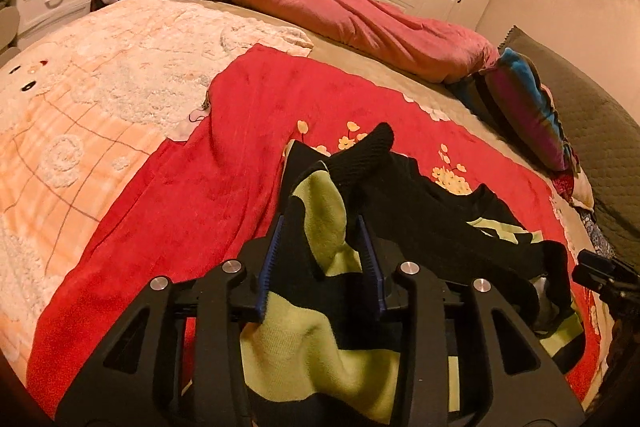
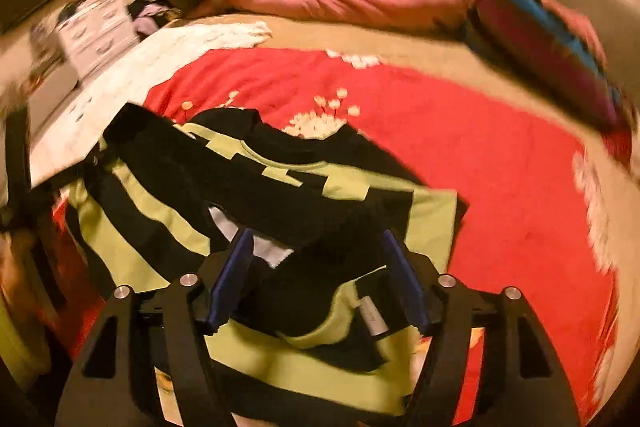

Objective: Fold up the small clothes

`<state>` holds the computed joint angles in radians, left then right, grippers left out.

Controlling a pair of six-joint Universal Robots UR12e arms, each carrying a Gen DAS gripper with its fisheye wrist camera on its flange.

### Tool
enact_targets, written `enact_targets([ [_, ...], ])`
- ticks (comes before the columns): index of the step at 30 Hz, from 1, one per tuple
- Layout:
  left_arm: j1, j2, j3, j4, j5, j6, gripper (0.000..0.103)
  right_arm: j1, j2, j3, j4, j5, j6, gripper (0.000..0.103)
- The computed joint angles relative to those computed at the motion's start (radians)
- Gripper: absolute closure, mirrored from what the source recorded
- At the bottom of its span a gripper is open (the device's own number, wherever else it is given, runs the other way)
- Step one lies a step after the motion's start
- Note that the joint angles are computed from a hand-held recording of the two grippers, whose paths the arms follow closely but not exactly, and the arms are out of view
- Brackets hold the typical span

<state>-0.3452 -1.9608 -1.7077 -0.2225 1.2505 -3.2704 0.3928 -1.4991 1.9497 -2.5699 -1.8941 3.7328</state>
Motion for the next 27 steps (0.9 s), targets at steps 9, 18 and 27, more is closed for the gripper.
enact_targets([
  [9,0.007,0.004,-0.007,0.032,-0.014,-0.016,0.073,-0.033,-0.002,-0.001,0.084,0.028,0.141,0.097],
  [18,0.007,0.001,-0.004,0.021,-0.014,-0.013,0.073,-0.173,-0.037,0.096,-0.095,0.172,0.412,0.088],
  [27,0.01,-0.003,0.0,0.015,-0.02,-0.017,0.073,-0.119,-0.078,0.163,-0.227,0.024,0.22,0.052],
])
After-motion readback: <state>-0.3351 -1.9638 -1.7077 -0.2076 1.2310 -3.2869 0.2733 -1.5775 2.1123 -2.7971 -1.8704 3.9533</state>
